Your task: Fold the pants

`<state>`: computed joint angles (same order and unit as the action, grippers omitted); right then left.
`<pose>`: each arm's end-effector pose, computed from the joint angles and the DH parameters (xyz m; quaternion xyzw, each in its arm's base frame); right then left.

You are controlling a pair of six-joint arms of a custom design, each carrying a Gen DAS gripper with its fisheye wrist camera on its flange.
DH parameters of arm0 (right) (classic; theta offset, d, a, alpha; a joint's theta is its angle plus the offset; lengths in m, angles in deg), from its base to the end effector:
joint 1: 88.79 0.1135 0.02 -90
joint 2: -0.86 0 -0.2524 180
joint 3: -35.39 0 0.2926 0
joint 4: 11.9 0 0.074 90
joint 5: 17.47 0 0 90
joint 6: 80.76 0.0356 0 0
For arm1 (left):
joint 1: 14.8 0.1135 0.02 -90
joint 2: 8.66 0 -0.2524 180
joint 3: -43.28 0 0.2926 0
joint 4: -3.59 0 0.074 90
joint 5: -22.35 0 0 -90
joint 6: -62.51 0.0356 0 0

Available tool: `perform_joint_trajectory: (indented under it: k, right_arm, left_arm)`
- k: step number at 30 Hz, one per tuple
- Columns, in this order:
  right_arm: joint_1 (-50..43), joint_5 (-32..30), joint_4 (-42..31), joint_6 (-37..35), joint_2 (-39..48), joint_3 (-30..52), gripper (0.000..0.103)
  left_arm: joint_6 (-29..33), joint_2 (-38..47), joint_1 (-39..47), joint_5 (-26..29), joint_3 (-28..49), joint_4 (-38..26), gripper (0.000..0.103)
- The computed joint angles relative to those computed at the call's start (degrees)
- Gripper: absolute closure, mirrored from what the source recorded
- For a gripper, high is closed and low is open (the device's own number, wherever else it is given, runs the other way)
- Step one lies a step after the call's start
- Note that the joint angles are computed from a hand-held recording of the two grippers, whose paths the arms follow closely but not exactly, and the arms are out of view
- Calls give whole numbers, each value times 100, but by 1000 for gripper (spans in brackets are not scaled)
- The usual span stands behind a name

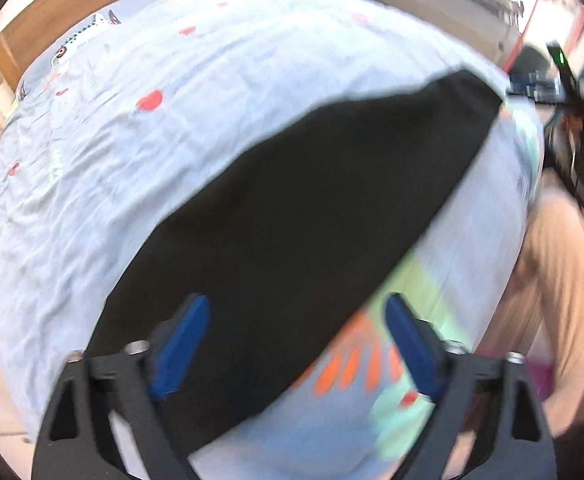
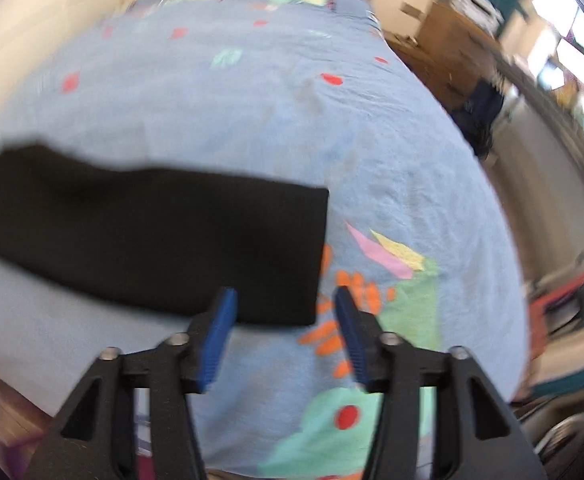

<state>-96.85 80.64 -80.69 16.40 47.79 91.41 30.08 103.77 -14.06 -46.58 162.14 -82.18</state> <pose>0.1891 -0.0318 0.2498 0.1458 0.9519 -0.0703 0.2601 0.4270 -0.0073 0.2742 0.4807 0.8529 -0.1145 0.1684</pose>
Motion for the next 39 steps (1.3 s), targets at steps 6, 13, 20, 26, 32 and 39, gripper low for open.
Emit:
perform_joint_trajectory:
  k: [6, 13, 20, 26, 32, 39]
  right_arm:
    - [574, 7, 529, 633, 808, 391, 2]
    - [1056, 237, 1112, 1369, 1734, 587, 0]
    - [1081, 393, 1586, 1581, 2734, 929, 0]
    - [972, 815, 1697, 1540, 3561, 1129, 0]
    - [602, 512, 2085, 1302, 3329, 700, 0]
    - [600, 391, 2239, 1556, 2674, 483, 0]
  left_arm:
    - [-1508, 137, -913, 410, -18, 469, 3]
    - [-2405, 137, -1610, -233, -527, 1607, 1]
    - [-3327, 373, -1699, -897, -751, 2354, 1]
    - [-3578, 721, -1529, -1494, -688, 2593, 1]
    - [-3396, 686, -1128, -1251, -937, 2959, 1]
    - [-3329, 229, -1137, -1133, -1078, 2847, 1]
